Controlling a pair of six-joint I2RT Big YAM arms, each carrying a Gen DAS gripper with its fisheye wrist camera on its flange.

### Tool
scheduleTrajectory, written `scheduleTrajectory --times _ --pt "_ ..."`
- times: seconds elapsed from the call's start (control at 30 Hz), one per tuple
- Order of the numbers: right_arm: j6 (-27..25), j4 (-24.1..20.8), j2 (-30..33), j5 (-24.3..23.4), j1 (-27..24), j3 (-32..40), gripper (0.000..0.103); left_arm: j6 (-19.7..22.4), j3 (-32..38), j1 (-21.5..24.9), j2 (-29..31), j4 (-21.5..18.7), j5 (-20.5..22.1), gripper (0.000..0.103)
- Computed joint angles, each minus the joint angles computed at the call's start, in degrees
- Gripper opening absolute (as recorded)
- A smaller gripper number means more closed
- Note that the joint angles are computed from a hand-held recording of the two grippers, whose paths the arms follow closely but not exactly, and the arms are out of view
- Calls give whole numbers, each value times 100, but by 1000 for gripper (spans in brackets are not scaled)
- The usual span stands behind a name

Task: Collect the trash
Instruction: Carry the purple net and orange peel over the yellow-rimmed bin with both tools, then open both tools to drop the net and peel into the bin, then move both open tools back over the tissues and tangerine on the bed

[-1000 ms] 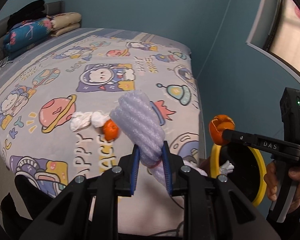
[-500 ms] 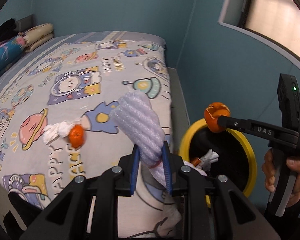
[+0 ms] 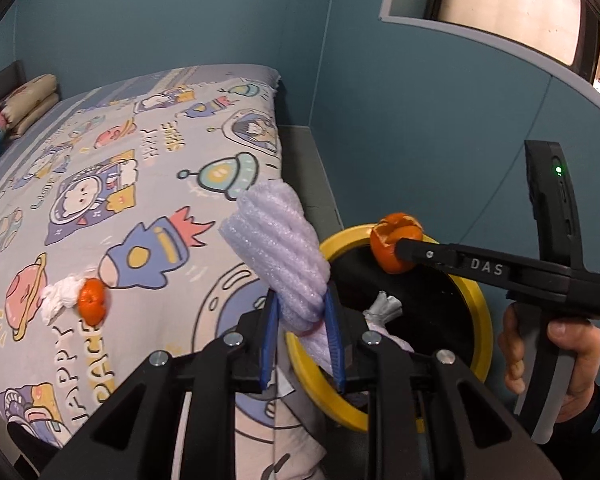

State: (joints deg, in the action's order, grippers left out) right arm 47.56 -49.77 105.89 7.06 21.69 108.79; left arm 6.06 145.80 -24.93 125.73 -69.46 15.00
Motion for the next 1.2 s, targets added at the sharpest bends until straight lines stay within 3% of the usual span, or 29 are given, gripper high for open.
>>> scheduleTrajectory --times 0.3,0.5,0.73,0.8,0.87,1.0,1.07,1.13,1.2 --pt "-85 -114 -56 388 -13 -79 32 30 169 -113 212 -58 -61 21" --pt "-136 -201 -21 431 -9 -28 32 40 -103 -132 91 133 -49 22" --pt "-41 -81 -60 257 -55 -135 34 -3 72 -114 201 -98 138 25" --pt "26 -13 -105 270 -70 -207 40 -19 126 -104 236 -169 225 26" --pt "85 28 -150 280 -92 -266 41 -47 122 -97 240 -190 244 31" --pt "197 122 -271 394 -142 -412 45 -197 162 -60 264 -239 323 53" --pt "233 208 -340 414 -167 -495 46 -267 188 -34 275 -233 348 55" --pt "243 271 -382 434 -170 -542 48 -332 241 -2 304 -235 362 67" --pt "212 354 -406 416 -166 -567 52 -385 279 35 328 -226 353 69"
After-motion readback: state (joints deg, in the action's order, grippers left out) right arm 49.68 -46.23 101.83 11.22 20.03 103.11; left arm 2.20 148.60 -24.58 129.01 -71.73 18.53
